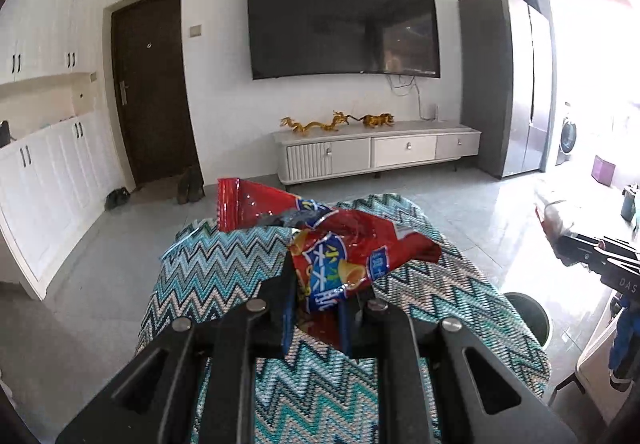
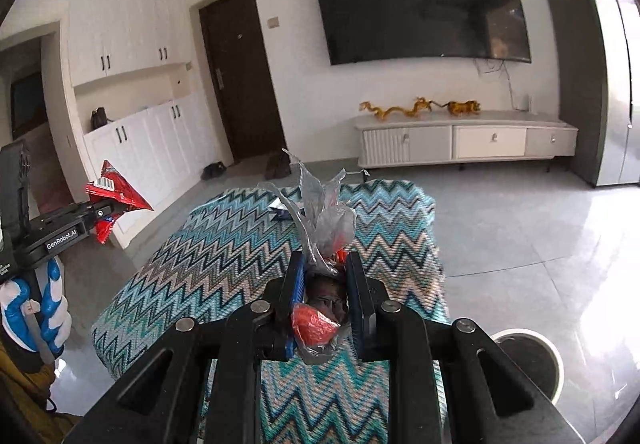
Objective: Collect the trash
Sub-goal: 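Carry both items to the white bin and open both tools to drop them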
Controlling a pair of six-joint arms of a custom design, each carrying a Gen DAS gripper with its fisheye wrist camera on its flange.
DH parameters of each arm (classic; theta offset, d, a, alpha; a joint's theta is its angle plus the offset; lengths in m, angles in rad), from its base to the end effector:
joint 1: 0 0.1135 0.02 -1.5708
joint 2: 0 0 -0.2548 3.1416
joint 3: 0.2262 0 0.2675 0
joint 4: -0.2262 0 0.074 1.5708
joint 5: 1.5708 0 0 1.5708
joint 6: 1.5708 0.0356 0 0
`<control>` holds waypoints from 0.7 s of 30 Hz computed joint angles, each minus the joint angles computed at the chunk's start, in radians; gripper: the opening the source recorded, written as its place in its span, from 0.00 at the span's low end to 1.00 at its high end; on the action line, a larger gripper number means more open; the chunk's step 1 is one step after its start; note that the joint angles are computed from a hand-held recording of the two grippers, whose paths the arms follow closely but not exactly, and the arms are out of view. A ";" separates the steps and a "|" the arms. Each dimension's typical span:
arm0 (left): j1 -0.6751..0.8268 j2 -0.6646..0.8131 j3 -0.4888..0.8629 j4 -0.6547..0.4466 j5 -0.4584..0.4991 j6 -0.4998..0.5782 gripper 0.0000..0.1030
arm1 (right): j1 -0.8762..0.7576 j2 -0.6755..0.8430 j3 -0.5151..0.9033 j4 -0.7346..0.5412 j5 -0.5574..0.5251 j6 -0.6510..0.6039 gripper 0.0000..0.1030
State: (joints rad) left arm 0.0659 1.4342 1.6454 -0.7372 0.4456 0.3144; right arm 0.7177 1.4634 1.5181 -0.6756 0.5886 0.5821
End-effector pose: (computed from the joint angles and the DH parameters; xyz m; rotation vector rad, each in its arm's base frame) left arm 0.3197 0.0057 0.4260 0.5148 1.9831 -0.2309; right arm 0.2646 0.2047 0.3807 0.1803 2.0712 0.1435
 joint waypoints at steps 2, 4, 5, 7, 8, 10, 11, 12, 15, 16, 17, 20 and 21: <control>-0.029 -0.011 -0.005 -0.002 -0.017 0.003 0.16 | -0.003 -0.049 -0.049 0.005 0.015 0.014 0.20; -0.080 -0.012 0.004 -0.009 -0.053 0.003 0.16 | -0.019 -0.105 -0.111 0.011 0.023 0.032 0.20; -0.106 -0.012 0.006 -0.012 -0.072 0.004 0.16 | -0.030 -0.131 -0.143 0.018 0.022 0.040 0.20; -0.166 -0.002 0.016 -0.020 -0.117 0.010 0.16 | -0.058 -0.179 -0.208 0.038 0.011 0.054 0.20; -0.203 0.006 0.019 -0.024 -0.143 0.012 0.16 | -0.078 -0.212 -0.254 0.051 0.001 0.066 0.20; -0.287 0.036 0.041 -0.040 -0.197 0.017 0.16 | -0.118 -0.272 -0.342 0.078 -0.021 0.089 0.20; -0.335 0.058 0.056 -0.052 -0.225 0.020 0.16 | -0.152 -0.314 -0.406 0.098 -0.043 0.108 0.20; -0.372 0.075 0.065 -0.058 -0.245 0.021 0.16 | -0.174 -0.337 -0.443 0.109 -0.060 0.117 0.20; -0.518 0.176 0.135 -0.095 -0.301 0.017 0.16 | -0.281 -0.422 -0.583 0.130 -0.136 0.157 0.20; -0.552 0.198 0.143 -0.099 -0.312 0.015 0.17 | -0.302 -0.444 -0.616 0.129 -0.150 0.168 0.20; -0.597 0.242 0.175 -0.112 -0.324 0.011 0.17 | -0.335 -0.467 -0.655 0.129 -0.173 0.177 0.20; -0.701 0.375 0.280 -0.153 -0.337 0.000 0.18 | -0.469 -0.526 -0.763 0.145 -0.267 0.180 0.20; -0.732 0.423 0.322 -0.172 -0.339 -0.005 0.18 | -0.513 -0.534 -0.791 0.156 -0.299 0.172 0.21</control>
